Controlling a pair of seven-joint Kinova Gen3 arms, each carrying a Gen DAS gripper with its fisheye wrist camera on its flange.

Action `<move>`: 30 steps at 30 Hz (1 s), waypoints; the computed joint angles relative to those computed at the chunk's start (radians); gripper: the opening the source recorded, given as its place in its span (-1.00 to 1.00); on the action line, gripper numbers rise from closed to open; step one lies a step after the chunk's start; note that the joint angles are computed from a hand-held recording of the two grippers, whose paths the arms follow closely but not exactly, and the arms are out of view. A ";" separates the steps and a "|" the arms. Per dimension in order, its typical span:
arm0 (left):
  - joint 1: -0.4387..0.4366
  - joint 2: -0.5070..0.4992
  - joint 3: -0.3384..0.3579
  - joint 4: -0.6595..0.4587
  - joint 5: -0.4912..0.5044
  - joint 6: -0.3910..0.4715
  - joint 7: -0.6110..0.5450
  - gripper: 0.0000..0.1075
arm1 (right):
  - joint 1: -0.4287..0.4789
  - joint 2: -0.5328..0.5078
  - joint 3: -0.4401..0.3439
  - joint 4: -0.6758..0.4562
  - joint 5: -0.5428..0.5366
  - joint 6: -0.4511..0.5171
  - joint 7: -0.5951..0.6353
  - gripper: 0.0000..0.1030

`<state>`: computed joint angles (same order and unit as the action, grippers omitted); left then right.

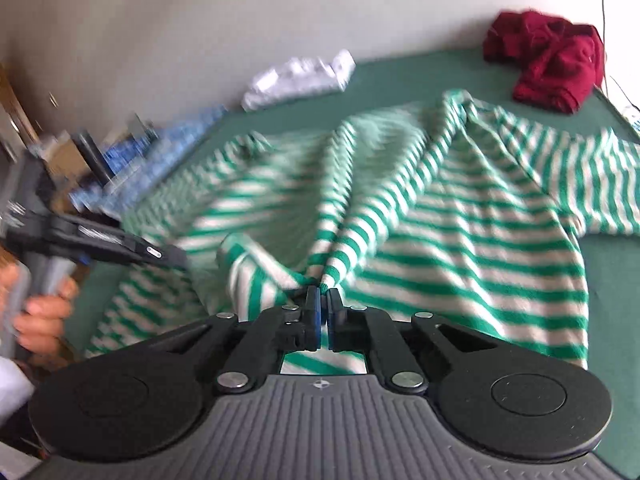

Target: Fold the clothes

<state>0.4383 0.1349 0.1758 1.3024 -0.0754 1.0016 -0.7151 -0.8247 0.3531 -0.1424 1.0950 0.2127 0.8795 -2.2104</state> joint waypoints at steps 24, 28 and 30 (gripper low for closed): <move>-0.049 0.166 0.153 -0.231 0.083 0.118 -0.528 -1.00 | 0.116 0.050 -0.140 -0.063 -0.176 0.028 0.386 -0.82; 0.045 0.108 -0.005 -0.155 0.102 0.113 -0.498 -1.00 | 0.075 0.035 -0.066 -0.032 -0.240 -0.020 0.386 -0.72; 0.046 0.075 -0.015 -0.131 0.086 0.094 -0.442 -1.00 | 0.085 0.004 -0.062 0.021 -0.259 -0.095 0.358 -0.57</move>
